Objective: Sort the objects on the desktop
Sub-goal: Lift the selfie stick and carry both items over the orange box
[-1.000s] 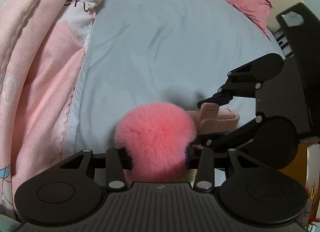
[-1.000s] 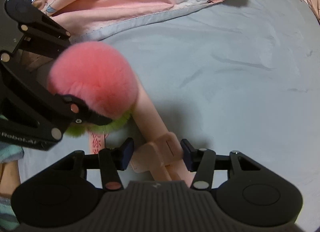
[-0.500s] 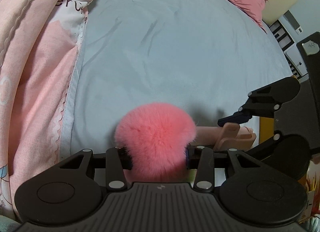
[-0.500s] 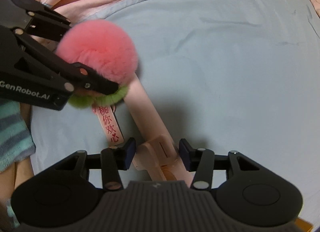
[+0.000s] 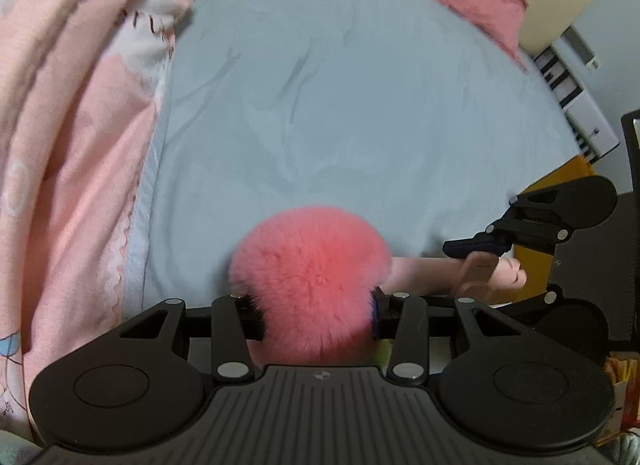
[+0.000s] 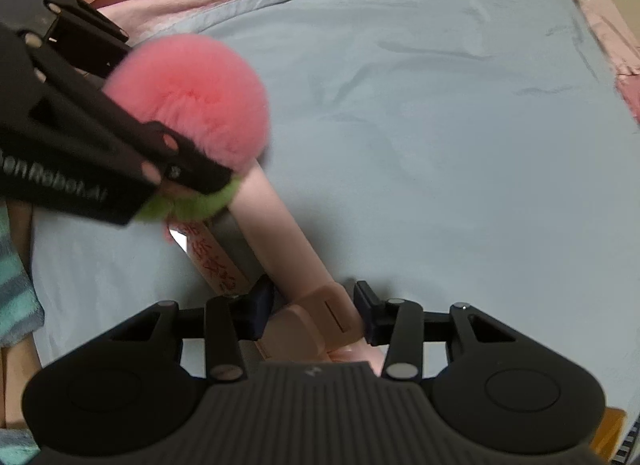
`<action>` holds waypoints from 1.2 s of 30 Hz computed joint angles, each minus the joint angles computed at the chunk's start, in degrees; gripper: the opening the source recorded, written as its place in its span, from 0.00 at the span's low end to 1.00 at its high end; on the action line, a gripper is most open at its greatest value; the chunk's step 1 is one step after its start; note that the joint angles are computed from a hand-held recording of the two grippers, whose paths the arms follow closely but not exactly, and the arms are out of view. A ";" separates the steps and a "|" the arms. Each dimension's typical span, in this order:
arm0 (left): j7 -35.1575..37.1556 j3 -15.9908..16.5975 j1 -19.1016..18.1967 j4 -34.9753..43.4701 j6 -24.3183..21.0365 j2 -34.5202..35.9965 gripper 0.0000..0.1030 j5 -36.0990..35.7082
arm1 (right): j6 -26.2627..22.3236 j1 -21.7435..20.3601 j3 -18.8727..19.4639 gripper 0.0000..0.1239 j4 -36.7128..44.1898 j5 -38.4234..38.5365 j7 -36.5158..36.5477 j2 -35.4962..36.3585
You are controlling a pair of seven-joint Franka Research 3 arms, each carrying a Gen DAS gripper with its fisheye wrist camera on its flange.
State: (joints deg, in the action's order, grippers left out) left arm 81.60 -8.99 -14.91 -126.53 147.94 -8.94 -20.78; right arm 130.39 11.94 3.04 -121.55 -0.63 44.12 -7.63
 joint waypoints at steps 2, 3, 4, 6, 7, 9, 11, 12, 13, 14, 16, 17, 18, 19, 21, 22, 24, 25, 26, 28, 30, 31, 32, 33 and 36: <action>3.29 0.51 -0.98 -2.56 3.72 -2.34 0.47 -2.90 | 0.35 -0.07 -0.04 0.28 -0.02 0.13 0.53 -1.08; 4.66 0.92 -1.65 -3.38 4.91 -3.21 0.47 -4.32 | 0.31 -0.11 0.00 0.27 0.14 0.13 0.82 -1.46; 5.60 1.36 -2.22 -3.68 5.39 -3.61 0.46 -5.40 | 0.63 -0.16 0.05 0.26 0.17 0.03 1.17 -1.99; 6.21 1.79 -2.74 -4.00 5.67 -4.15 0.46 -6.15 | 1.19 -0.13 0.05 0.25 0.07 0.48 1.16 -2.96; 5.94 1.84 -2.72 -4.09 5.68 -4.30 0.46 -5.88 | 1.39 -0.04 0.06 0.25 -0.03 0.88 0.91 -3.52; 4.72 1.73 -2.54 -4.04 5.62 -4.44 0.46 -4.92 | 2.28 -0.04 0.31 0.25 0.20 0.50 0.97 -3.86; 3.84 1.56 -2.42 -4.17 5.74 -4.86 0.46 -3.69 | 3.91 0.37 1.19 0.25 0.23 -0.10 2.39 -4.17; 3.23 1.39 -2.42 -3.61 5.76 -4.61 0.46 -2.93 | 4.50 0.53 1.26 0.25 -0.10 0.04 2.64 -4.91; 3.09 1.33 -2.60 -3.33 5.77 -4.57 0.46 -2.56 | 5.37 0.62 1.14 0.25 -0.50 0.36 2.48 -5.40; 3.20 1.33 -2.83 -3.16 5.84 -4.70 0.46 -2.32 | 6.42 0.61 0.90 0.25 -0.03 0.71 2.03 -4.87; 3.64 1.20 -3.26 -2.59 5.75 -5.32 0.46 -1.31 | 5.91 0.26 -0.23 0.25 0.58 1.61 -0.21 -6.82; 3.93 1.23 -3.59 -2.37 5.56 -5.86 0.46 -1.09 | 6.50 0.04 -0.18 0.25 0.15 1.54 -0.54 -7.89; 4.23 1.29 -4.02 -1.79 5.28 -6.18 0.46 -1.03 | 6.24 -0.26 -0.58 0.25 0.02 1.72 -1.57 -9.30; 4.72 1.49 -4.49 -1.12 4.91 -6.39 0.46 -1.29 | 5.91 -0.64 -0.83 0.25 -0.20 1.83 -2.25 -10.76; 6.39 2.07 -5.69 0.21 4.17 -7.03 0.46 -2.66 | 5.56 -1.42 -0.89 0.25 0.18 1.66 -3.01 -12.26; 7.08 2.21 -6.21 1.02 3.82 -7.11 0.46 -3.33 | 5.75 -1.84 -0.85 0.25 0.02 1.36 -3.30 -12.88; 8.61 2.46 -7.35 3.11 2.97 -6.74 0.46 -5.28 | 6.23 -2.93 -0.43 0.25 -0.48 -0.11 -3.29 -14.08; 9.48 2.53 -7.90 4.15 2.63 -6.38 0.46 -6.54 | 5.95 -3.49 -0.48 0.25 -0.60 -0.76 -3.51 -14.76; 10.38 2.47 -8.36 5.12 2.32 -6.00 0.46 -7.70 | 5.49 -4.00 -0.75 0.25 -0.81 -1.28 -4.12 -15.61; 11.60 1.78 -8.88 7.39 1.74 -4.69 0.46 -9.09 | 4.66 -5.17 -1.22 0.25 -1.49 -2.41 -5.39 -17.11; 12.17 0.63 -9.04 9.32 1.49 -3.43 0.46 -9.50 | 3.14 -6.67 -2.02 0.25 -1.82 -3.39 -6.76 -18.76; 12.46 0.05 -9.20 10.44 1.41 -2.59 0.46 -9.79 | 2.84 -7.54 -2.23 0.25 -2.11 -4.05 -7.16 -19.16; 12.87 -0.46 -9.39 11.42 1.36 -1.79 0.46 -10.36 | 2.66 -8.32 -2.39 0.25 -2.40 -4.60 -7.46 -19.42; 13.58 -0.94 -9.70 12.52 1.20 -0.97 0.46 -11.27 | 2.71 -9.07 -2.58 0.25 -2.75 -5.12 -7.76 -19.53; 15.94 -2.46 -10.16 15.70 0.87 1.52 0.46 -13.61 | 3.13 -11.01 -3.70 0.25 -3.71 -5.94 -9.19 -19.34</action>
State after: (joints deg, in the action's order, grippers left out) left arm 97.55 -11.45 -25.07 -110.83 148.81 -7.42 -34.39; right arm 133.52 0.93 -0.66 -125.27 -6.57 34.93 -26.97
